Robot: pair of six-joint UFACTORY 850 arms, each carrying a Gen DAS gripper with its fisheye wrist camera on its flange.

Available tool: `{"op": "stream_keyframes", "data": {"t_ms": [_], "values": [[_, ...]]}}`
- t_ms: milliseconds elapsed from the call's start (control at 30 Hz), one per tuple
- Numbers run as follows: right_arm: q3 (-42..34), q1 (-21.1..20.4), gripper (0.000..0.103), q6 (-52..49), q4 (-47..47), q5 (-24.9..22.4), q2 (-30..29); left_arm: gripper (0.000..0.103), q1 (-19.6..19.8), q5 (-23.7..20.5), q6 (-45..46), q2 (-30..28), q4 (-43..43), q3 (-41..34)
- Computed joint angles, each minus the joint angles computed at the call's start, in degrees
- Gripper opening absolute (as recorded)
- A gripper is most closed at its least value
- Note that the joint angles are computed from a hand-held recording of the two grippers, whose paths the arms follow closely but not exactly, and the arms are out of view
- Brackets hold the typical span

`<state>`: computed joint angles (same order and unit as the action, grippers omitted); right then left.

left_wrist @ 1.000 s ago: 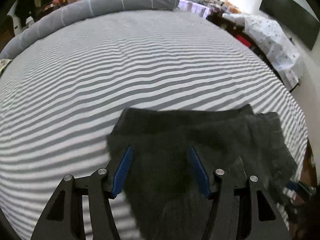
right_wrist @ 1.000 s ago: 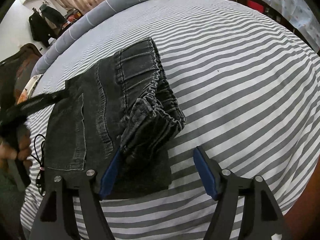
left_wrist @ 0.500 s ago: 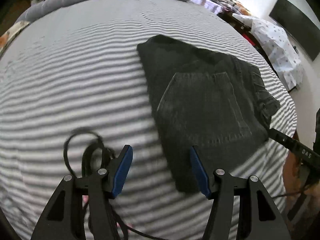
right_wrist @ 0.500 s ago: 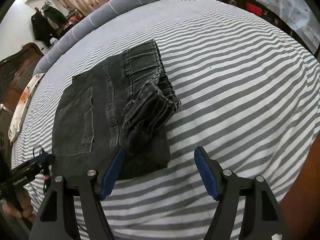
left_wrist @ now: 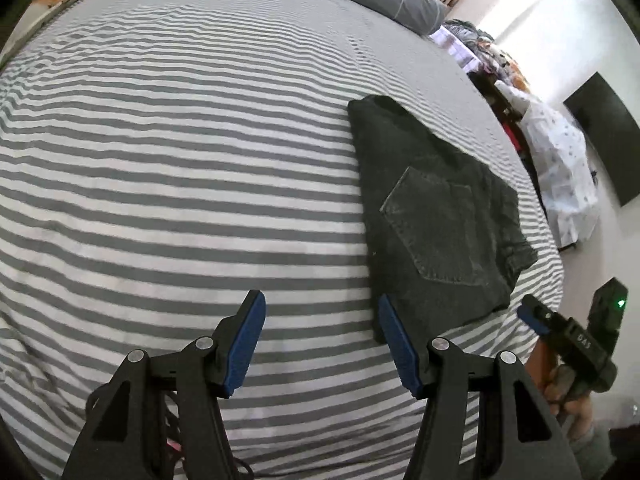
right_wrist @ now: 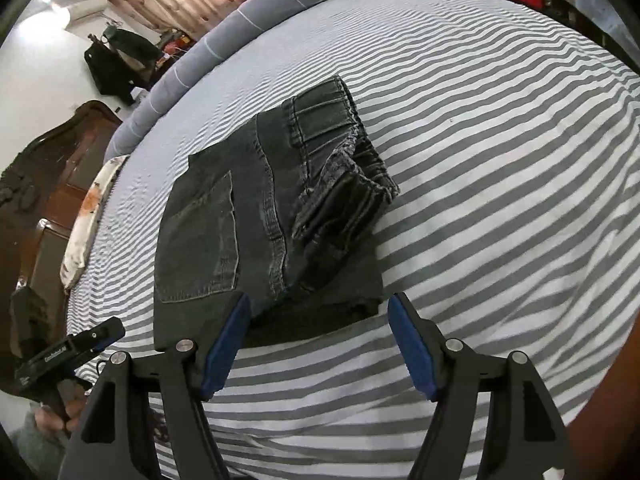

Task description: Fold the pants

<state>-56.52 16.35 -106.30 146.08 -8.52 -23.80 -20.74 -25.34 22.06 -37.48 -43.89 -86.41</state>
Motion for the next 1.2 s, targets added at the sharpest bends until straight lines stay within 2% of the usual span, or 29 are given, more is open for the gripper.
{"op": "stream_keyframes", "data": {"t_ms": [67,200,300,500,700,767,1000,1100,1200], "values": [[-0.65,-0.86,0.064,6.02,-6.60,-1.36,-1.02,0.060,-0.08,-0.53,2.15,-0.87,-2.29,-0.98],[-2.29,-2.05,0.058,11.76,-13.59,-3.68,-3.21,0.060,-0.46,-2.59,3.46,-4.11,-4.37,-4.96],[-3.05,-3.16,0.058,11.70,-14.37,-5.41,-4.46,0.060,-0.93,-3.28,3.50,-6.51,-4.50,-8.12],[-4.89,-5.81,0.055,14.60,-19.16,-13.42,-7.74,0.060,-1.24,-6.50,1.47,-12.15,-3.68,-15.44],[-7.79,-7.69,0.053,14.86,-20.68,-19.24,-10.53,0.060,-0.82,-7.72,4.35,-15.88,-8.35,-20.22],[-9.53,-7.98,0.049,15.57,-21.46,-19.34,-11.71,0.060,-0.69,-7.82,5.09,-16.87,-9.21,-21.63],[-16.04,-8.50,0.049,20.25,-26.22,-20.92,-16.27,0.060,-0.64,-9.61,5.19,-21.06,-9.76,-28.09],[-16.42,-8.47,0.049,21.16,-27.46,-20.46,-16.39,0.060,-0.61,-11.09,3.72,-22.72,-10.28,-30.61],[-16.37,-8.28,0.049,21.40,-27.34,-19.98,-16.32,0.057,-0.86,-11.36,5.04,-22.10,-10.26,-29.75]]}}
